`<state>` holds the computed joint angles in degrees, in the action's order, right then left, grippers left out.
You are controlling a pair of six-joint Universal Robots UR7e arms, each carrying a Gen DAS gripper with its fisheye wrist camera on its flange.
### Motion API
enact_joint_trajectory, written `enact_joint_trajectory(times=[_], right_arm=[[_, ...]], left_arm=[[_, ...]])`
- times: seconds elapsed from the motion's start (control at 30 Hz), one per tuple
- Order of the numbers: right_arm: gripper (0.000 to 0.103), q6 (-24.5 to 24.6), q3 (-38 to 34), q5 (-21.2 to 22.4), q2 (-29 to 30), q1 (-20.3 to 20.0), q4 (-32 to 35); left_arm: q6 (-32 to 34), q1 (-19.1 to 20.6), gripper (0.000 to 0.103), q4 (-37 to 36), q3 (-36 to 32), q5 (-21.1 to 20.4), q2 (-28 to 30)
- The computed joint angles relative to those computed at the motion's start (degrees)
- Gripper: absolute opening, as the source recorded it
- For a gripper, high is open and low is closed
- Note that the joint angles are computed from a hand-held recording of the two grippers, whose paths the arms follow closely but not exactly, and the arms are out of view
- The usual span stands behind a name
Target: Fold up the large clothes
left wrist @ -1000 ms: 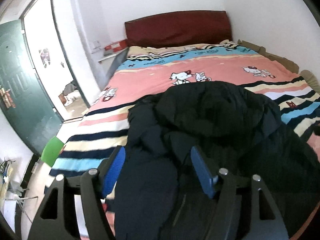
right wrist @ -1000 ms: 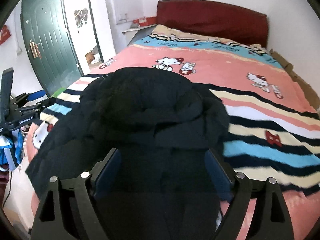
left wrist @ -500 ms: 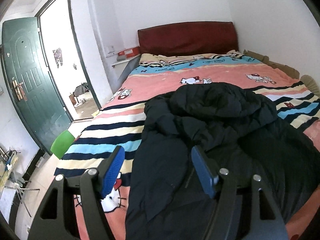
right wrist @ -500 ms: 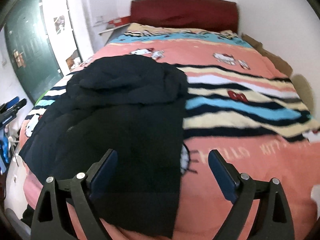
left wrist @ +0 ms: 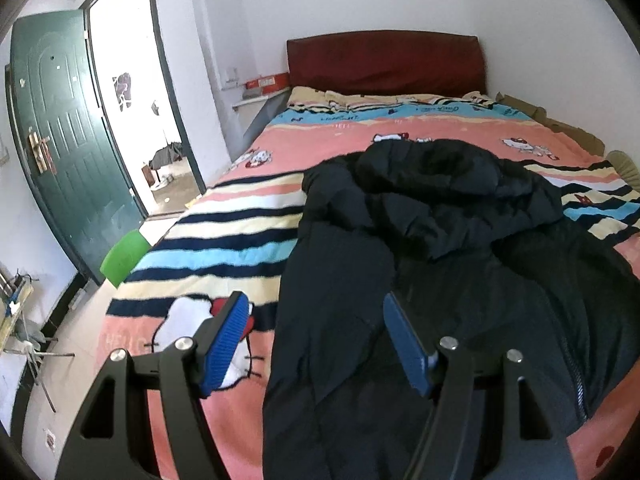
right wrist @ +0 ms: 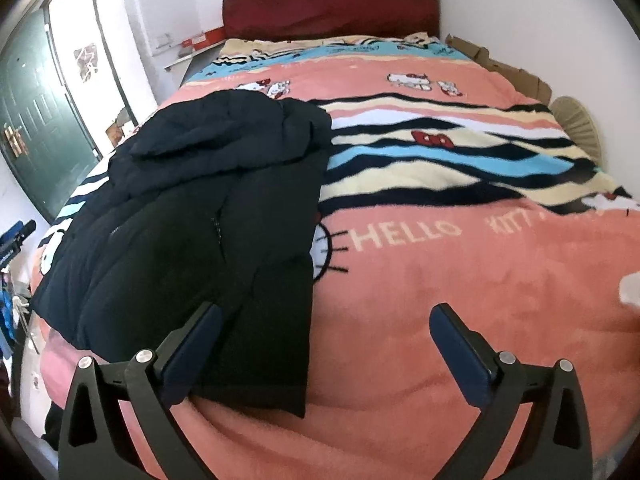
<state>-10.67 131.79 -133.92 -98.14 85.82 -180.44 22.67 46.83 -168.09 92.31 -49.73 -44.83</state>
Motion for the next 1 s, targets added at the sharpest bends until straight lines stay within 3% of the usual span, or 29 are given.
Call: enact_joint_trajectory(times=[0.4,0.63,0.77,1.0], right_arm=[[0.102,4.35,1.4,5.51,0.95,-4.32,4.12],[0.102,6.31,1.76,8.87,0.42,-6.63,5.54],[0.102,6.51,1.88,9.75,0.56,-7.47,5.62],[0.103,8.0,1.61,16.4,-0.63,-10.09,9.46]], left_arm=[[-9.38,5.72,0.069,13.6,-0.79,-5.12,-1.58],[-14.63,9.45,0.07,21.34,-2.84,-13.17,-2.18],[-17.91,11.47,0.077,24.39,-4.34,-16.66,-2.16],[-21.58,14.19,0.077,31.28,-6.24,-27.95,-2.36]])
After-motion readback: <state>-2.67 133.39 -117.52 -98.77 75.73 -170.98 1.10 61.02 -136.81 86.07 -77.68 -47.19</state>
